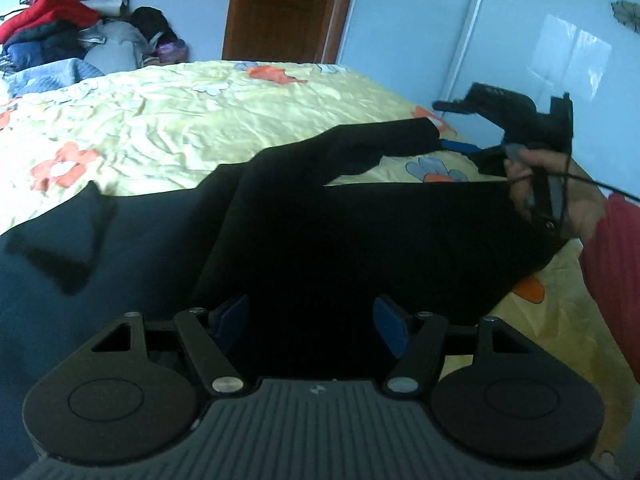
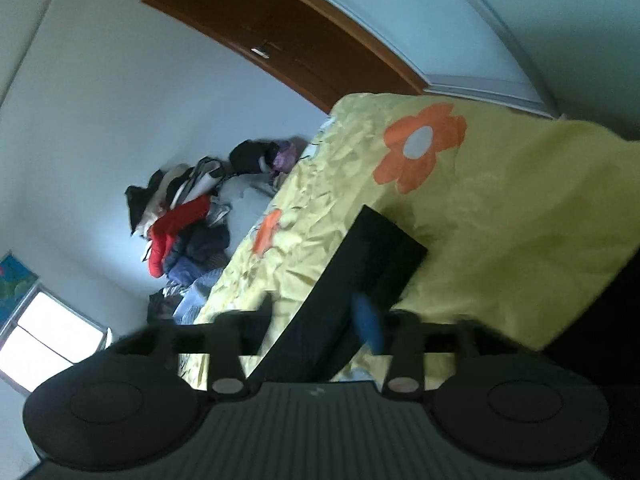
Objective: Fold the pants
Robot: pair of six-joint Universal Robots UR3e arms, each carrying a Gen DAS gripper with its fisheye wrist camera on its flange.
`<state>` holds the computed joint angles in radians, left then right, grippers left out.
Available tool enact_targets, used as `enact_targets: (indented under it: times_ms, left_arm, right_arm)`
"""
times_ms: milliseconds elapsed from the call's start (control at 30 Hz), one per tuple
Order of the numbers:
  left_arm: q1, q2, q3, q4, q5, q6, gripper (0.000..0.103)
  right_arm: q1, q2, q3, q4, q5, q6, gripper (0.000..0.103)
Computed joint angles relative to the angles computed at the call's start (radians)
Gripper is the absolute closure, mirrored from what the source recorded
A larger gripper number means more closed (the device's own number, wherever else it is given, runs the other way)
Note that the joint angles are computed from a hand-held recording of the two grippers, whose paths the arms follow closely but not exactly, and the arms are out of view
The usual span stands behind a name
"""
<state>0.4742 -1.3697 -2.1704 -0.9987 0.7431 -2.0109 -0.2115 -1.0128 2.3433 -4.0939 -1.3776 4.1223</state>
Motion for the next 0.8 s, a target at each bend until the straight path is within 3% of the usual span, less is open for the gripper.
enact_targets:
  times_ms: [167, 300, 433, 467, 500, 567, 700, 800]
  left_arm:
    - [-0.066, -0.066, -0.017, 0.167, 0.010, -0.065, 0.032]
    - [-0.120, -0.146, 0.007, 0.273, 0.024, -0.128, 0.032]
    - [-0.157, -0.199, 0.021, 0.366, 0.044, -0.154, 0.032]
    - [-0.167, -0.211, 0.021, 0.392, 0.050, -0.157, 0.032]
    - [-0.174, -0.219, 0.019, 0.418, 0.054, -0.158, 0.032]
    - [-0.192, -0.241, 0.008, 0.490, 0.061, -0.165, 0.032]
    - [-0.217, -0.285, -0.010, 0.615, 0.069, -0.182, 0.032]
    - [-0.233, -0.318, -0.013, 0.689, 0.074, -0.203, 0.029]
  right_arm:
    - [0.003, 0.035, -0.085, 0.067, 0.001, -0.020, 0.040]
    - [0.042, 0.007, -0.147, 0.226, -0.082, -0.012, 0.042]
    - [0.089, 0.033, -0.219, 0.273, -0.175, -0.011, 0.042]
    - [0.098, 0.041, -0.235, 0.282, -0.192, -0.016, 0.051]
    - [0.104, 0.049, -0.254, 0.297, -0.209, -0.021, 0.072]
    - [0.096, 0.062, -0.256, 0.284, -0.197, -0.010, 0.094]
    - [0.084, 0.090, -0.214, 0.085, -0.172, 0.014, 0.098]
    - [0.087, 0.036, -0.180, 0.011, -0.162, -0.020, 0.098]
